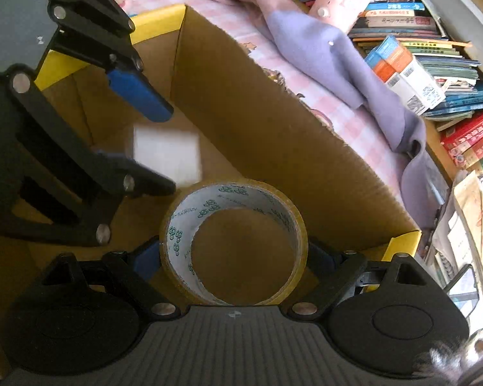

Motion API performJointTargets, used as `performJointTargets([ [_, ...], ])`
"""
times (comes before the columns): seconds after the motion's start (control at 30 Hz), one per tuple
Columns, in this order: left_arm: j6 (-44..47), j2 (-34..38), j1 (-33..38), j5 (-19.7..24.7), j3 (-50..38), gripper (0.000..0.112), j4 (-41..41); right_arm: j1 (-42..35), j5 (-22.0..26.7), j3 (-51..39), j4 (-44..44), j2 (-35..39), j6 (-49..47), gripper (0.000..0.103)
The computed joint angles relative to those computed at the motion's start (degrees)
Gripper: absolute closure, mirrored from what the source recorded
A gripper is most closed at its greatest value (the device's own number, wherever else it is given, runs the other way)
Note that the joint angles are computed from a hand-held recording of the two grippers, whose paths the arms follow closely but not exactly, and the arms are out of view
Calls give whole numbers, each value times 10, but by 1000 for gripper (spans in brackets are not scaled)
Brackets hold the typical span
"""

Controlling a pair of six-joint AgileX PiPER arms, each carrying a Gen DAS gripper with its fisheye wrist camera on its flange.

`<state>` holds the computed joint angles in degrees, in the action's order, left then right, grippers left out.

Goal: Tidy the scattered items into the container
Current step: 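Lower the charger into the box and open the left gripper while the right releases the tape inside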

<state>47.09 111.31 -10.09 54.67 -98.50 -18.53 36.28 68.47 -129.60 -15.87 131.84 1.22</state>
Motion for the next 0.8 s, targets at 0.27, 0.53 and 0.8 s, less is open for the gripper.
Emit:
performJointTargets([
  [0.27,24,-66,20,-77,71,24,-46,11,-118,134,-48,-88,78,6],
  [0.53,24,-195,53,-176,211,15,-153,56,-233,326,-184,-227,309,5],
  [0.8,21,-300,94,-238,334,11,-245,142,-247,447,-453,-288,676,0],
])
